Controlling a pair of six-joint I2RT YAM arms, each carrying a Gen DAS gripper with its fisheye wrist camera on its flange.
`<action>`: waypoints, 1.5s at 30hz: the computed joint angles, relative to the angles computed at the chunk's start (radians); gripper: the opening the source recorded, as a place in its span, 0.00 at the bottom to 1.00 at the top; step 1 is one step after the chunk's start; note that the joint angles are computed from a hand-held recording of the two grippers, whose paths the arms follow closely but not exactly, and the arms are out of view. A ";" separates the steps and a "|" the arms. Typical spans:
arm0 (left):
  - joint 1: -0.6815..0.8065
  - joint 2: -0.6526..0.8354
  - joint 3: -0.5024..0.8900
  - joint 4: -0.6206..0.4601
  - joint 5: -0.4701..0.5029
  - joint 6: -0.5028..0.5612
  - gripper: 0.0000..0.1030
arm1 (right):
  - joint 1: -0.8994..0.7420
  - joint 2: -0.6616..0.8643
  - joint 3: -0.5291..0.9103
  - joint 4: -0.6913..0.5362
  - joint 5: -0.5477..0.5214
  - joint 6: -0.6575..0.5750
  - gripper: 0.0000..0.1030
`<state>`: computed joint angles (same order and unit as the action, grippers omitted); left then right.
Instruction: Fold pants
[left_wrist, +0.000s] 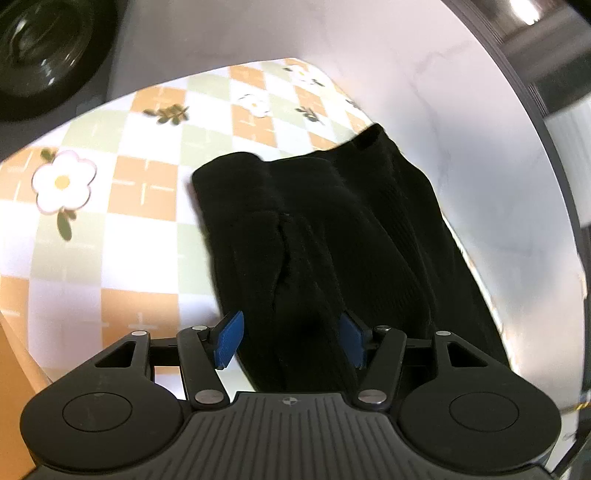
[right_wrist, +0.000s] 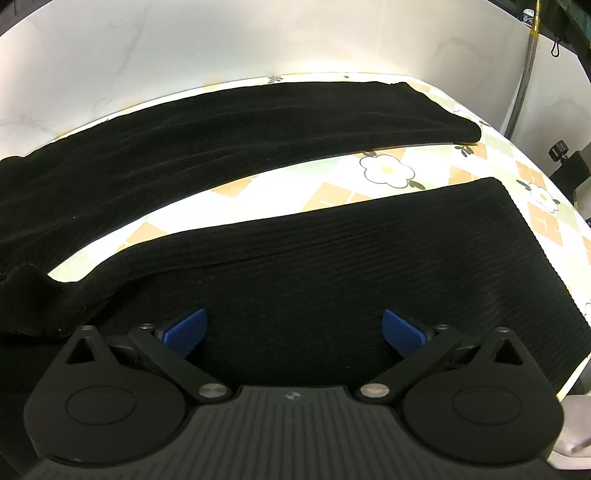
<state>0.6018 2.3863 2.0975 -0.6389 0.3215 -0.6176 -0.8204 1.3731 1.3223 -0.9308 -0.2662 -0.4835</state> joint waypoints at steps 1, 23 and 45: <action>0.008 -0.005 -0.028 0.032 0.011 -0.015 0.58 | -0.002 0.000 -0.001 0.000 -0.002 -0.004 1.00; -0.052 0.156 0.248 -0.097 -0.108 -0.031 0.15 | 0.255 0.040 0.244 -0.306 -0.274 -0.157 0.78; -0.005 -0.063 -0.170 0.141 -0.067 -0.069 0.12 | 0.495 0.078 0.257 -0.479 -0.223 -0.137 0.14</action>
